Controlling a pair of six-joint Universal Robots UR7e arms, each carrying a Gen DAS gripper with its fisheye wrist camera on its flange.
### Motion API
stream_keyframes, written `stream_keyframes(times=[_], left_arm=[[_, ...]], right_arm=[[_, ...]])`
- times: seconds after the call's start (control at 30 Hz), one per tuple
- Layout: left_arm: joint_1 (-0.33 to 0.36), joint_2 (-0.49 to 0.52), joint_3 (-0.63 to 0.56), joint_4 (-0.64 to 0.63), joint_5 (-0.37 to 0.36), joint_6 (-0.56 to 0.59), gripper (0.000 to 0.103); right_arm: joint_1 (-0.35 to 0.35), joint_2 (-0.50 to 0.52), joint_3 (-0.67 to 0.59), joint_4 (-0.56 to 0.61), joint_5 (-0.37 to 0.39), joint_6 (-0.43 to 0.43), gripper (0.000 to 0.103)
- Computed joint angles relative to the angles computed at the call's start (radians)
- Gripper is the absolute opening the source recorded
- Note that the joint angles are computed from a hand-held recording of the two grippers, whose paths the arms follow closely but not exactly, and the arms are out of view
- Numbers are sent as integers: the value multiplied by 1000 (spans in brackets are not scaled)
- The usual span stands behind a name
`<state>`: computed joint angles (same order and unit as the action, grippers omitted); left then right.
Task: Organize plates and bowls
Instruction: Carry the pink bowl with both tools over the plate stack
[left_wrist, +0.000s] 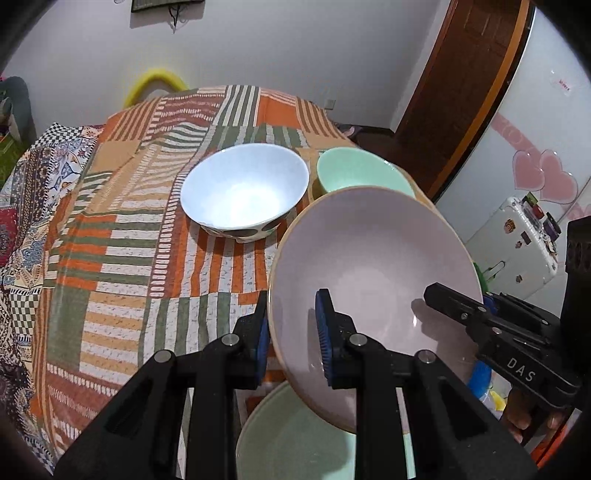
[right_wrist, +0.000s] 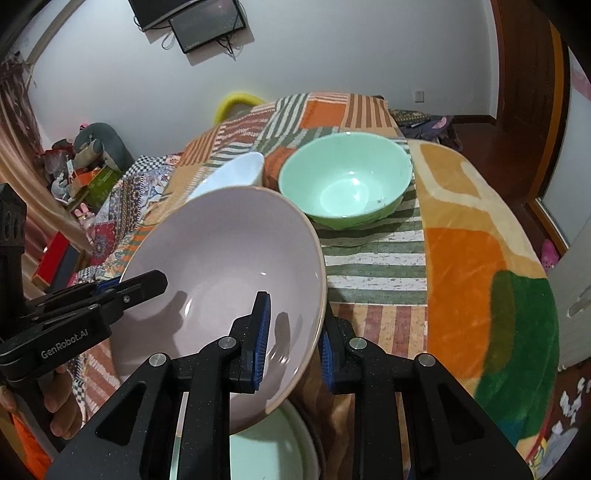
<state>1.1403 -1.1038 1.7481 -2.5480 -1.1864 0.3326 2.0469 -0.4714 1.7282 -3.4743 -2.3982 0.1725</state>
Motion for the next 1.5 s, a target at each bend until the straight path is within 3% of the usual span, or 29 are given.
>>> stream_keyframes(times=[0.37, 0.7, 1.07, 1.5], left_arm=[[-28, -134, 99, -29, 3, 14, 23], [-14, -244, 163, -34, 8, 2, 23], [35, -326, 192, -31, 30, -12, 23], [94, -357, 182, -30, 62, -20, 23]], right_arm=[[60, 19, -12, -18, -36, -14, 22], [102, 61, -46, 12, -41, -21, 22], [123, 116, -121, 89, 1, -30, 22], [130, 182, -221, 170, 61, -56, 22]])
